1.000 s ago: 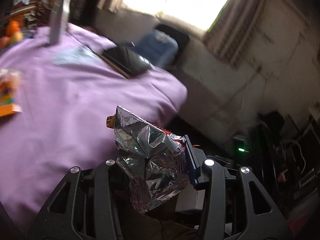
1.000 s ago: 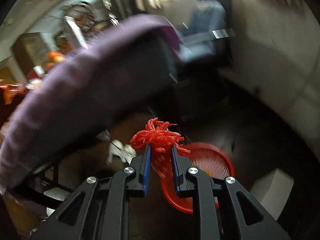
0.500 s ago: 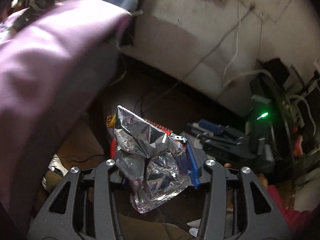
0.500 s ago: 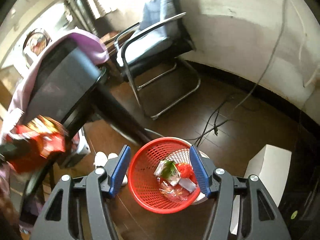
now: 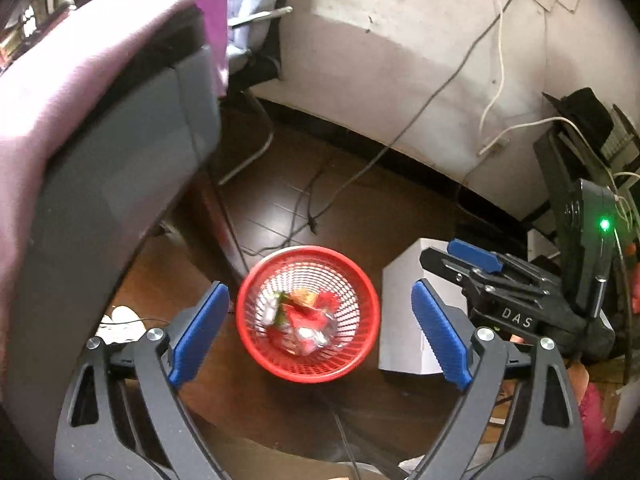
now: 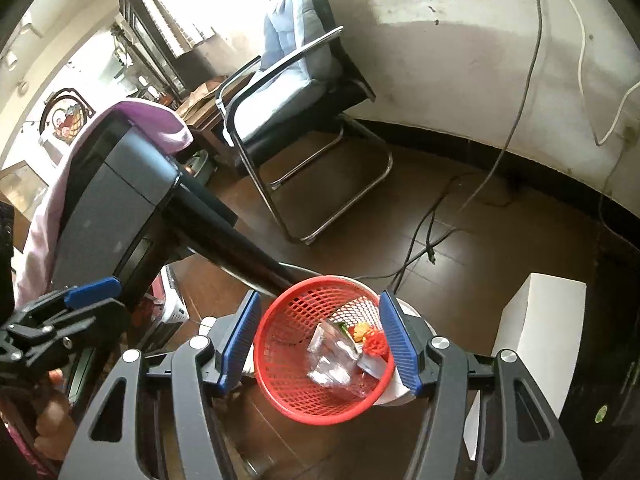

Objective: Collect trash
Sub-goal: 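Carry the net and foil wrapper down to the red wastebasket and open both grippers, then raise both tools back over the table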

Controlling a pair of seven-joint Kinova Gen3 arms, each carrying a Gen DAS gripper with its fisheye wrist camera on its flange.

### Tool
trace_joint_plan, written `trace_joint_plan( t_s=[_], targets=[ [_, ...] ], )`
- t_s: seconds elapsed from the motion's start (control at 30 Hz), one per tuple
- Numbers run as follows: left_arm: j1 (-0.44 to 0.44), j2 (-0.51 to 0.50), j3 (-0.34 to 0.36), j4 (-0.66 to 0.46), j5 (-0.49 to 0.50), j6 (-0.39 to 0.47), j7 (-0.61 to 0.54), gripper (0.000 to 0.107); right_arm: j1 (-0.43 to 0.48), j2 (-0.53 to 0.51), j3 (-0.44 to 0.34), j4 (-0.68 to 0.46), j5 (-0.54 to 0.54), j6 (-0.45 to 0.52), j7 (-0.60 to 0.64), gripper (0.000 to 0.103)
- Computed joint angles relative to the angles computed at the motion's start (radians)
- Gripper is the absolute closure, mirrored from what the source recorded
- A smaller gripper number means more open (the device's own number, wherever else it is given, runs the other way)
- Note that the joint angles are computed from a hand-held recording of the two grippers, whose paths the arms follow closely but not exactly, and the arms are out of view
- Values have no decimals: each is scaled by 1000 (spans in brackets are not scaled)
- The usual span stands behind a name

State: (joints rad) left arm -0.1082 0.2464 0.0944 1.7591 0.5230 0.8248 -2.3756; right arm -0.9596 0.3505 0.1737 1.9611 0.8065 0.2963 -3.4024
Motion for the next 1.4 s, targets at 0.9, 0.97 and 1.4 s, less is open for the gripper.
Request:
trace_joint_plan(
  t_s=[0.9,0.97,1.4],
  targets=[
    [-165,-272,-211,131,250,-3,-280,12,-5,-14,-280,-352,54,375,248,29],
    [-194,-290,-252,124,255,-9,-305,11,-14,-2,-282,-391,43,381,286,23],
    [-507,-138,-396,-141,242,-38,-211,11,-45,258,-330,-907,-177,448,782,17]
  ],
)
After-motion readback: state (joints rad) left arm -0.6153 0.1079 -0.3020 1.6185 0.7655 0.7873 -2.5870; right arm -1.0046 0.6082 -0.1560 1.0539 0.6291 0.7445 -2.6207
